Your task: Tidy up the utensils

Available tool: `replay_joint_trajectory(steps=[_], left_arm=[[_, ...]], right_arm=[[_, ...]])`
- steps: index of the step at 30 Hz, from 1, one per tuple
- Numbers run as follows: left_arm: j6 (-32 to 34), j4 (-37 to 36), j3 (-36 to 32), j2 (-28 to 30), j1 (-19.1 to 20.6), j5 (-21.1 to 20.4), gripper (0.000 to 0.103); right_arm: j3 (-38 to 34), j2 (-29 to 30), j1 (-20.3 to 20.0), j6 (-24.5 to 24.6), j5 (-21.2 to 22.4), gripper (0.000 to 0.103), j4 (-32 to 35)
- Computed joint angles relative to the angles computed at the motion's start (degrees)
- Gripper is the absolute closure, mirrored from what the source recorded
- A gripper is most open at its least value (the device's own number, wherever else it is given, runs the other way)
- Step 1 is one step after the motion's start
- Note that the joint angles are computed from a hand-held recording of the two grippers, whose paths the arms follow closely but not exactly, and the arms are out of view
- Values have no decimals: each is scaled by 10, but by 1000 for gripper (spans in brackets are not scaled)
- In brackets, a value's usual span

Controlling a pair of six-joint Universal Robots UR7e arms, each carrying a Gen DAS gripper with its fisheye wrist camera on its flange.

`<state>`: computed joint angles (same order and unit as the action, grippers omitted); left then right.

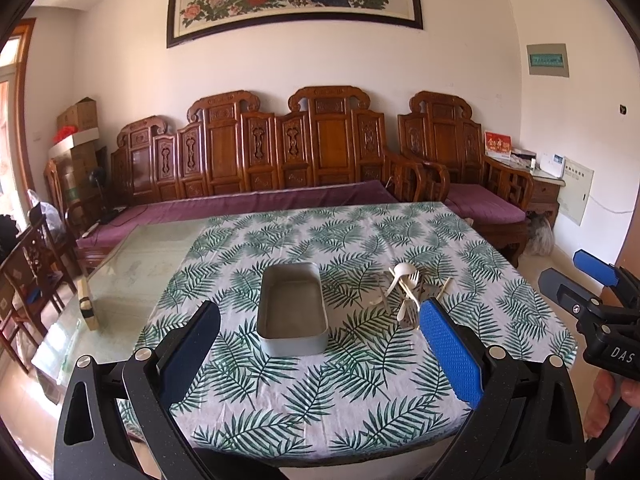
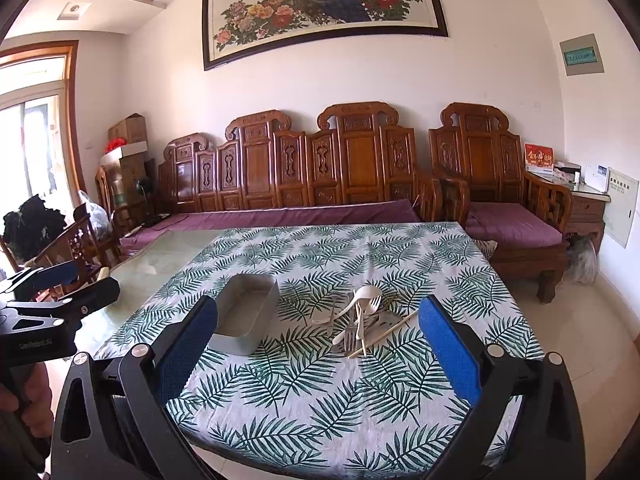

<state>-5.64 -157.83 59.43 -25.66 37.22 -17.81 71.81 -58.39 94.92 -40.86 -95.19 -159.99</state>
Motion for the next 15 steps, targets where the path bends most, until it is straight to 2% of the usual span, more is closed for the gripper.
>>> replay_joint_trajectory(steps=[7,11,15], left_arm=[[-35,80,-34,12,31,-40,7],[-26,104,-72,31,50,-66,7],[-16,130,-122,56,68,-91,7]], right_arm=[[-38,36,-19,-12,1,3,24],[-83,68,-29,-18,-4,9,56],[-134,101,-37,-15,-12,21,105]])
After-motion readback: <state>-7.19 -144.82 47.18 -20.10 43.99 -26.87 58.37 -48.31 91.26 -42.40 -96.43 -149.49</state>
